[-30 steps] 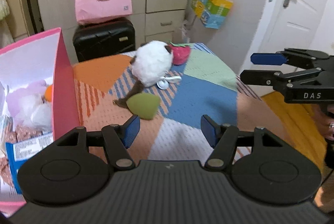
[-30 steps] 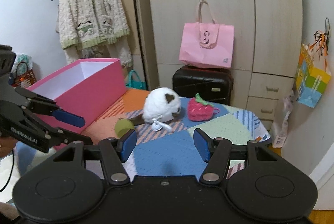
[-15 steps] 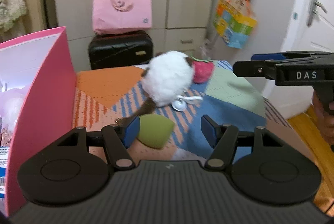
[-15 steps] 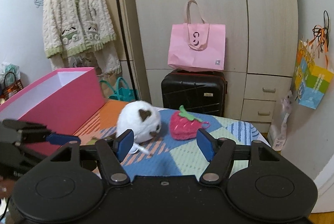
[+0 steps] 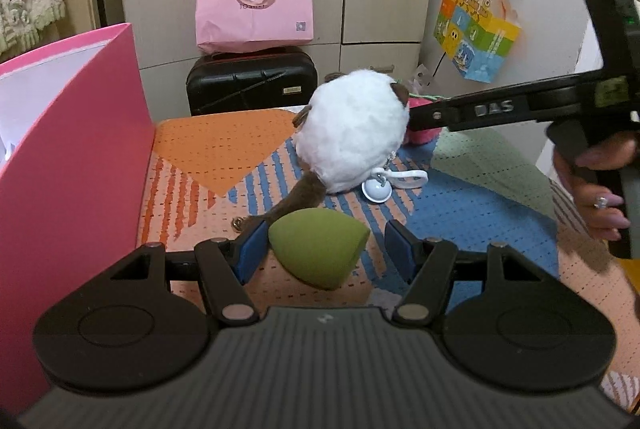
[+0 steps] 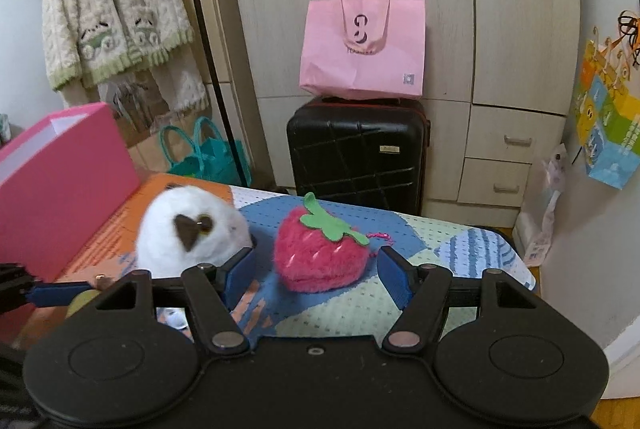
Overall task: Organize soft objects
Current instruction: 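Grasp the green sponge with the left gripper while the right gripper grasps the pink strawberry plush, then carry the green sponge and strawberry plush over the shoebox with both grippers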
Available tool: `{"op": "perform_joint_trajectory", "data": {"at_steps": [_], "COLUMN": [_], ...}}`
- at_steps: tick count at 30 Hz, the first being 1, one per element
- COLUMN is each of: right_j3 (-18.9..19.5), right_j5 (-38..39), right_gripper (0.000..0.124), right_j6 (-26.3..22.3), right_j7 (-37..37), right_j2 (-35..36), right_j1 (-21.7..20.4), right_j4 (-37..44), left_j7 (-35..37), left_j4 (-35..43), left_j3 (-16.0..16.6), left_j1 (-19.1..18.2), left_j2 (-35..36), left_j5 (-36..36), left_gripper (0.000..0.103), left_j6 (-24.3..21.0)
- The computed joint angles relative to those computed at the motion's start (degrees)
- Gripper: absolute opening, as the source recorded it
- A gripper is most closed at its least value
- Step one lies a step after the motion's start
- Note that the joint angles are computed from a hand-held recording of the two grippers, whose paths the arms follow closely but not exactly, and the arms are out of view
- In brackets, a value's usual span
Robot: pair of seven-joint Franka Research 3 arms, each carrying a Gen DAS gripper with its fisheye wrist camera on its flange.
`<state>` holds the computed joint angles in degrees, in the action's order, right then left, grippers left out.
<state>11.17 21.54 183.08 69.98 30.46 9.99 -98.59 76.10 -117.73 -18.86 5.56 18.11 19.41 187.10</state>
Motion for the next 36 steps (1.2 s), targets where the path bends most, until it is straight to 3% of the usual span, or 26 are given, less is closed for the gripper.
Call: {"op": "perform_joint_trajectory", "data": {"at_steps": [3, 6, 9, 12, 16, 17, 20, 26, 31, 35, 36], "right_j3": [-3.20, -4.02, -4.98, -5.10, -4.25, -4.35, -3.92, -4.09, -6.97, -7.54, -7.25], "right_j5": [-1.16, -1.51, -1.76, -1.77, -1.47, -1.55, -2.44, -2.28, -2.65, -2.53, -2.52], "right_gripper": [0.074, 0.075, 0.075, 0.079, 0.079, 0.078, 0.056, 0.055, 0.055, 0.055, 0.055], "right_j6": [-0.89, -2.76, -3.45, -2.84, -1.61, -1.24, -0.47, 0.78, 3.22, 5.27, 5.79], "right_j7": [0.98, 1.87, 2.83, 3.55, 3.90, 4.00, 3.02, 2.91, 3.96, 4.69, 4.81], "right_j2": [1.32, 2.58, 3.53, 4.12, 4.36, 4.36, 3.69, 0.35, -3.85, -7.43, -8.17], "right_j1": [2.78, 3.37, 4.10, 4.14, 3.38, 3.51, 3.25, 3.49, 6.32, 7.42, 7.31], "right_j4": [1.80, 3.62, 4.76, 5.30, 4.89, 4.77, 3.57, -0.94, -7.17, -12.55, -13.67], "left_j7": [0.03, -0.27, -0.39, -2.01, -2.52, -2.64, -2.97, -1.15, -0.49, 1.67, 2.03], "left_j4": [0.26, 0.50, 0.61, 0.70, 0.68, 0.67, 0.46, -0.28, -2.14, -3.50, -3.90], "left_j3": [0.87, 3.75, 3.69, 10.04, 10.93, 11.07, 11.31, 1.90, -0.99, -10.68, -11.62], "left_j1": [-0.91, -3.67, -3.58, -9.49, -10.25, -10.32, -10.56, -2.17, 0.04, 8.80, 9.60], "left_j2": [0.11, 0.06, 0.26, -0.06, -0.03, -0.03, -0.31, -0.65, -1.99, -2.51, -2.78], "left_j5": [0.07, 0.08, -0.15, 0.06, 0.42, 0.50, 0.70, 0.07, -0.85, -3.04, -3.60], "left_gripper": [0.061, 0.060, 0.057, 0.049, 0.047, 0.047, 0.047, 0.047, 0.047, 0.047, 0.047], "left_j6": [-0.60, -0.70, -0.38, -0.08, 0.19, 0.26, 0.15, -1.11, -0.77, -1.90, -1.90]}}
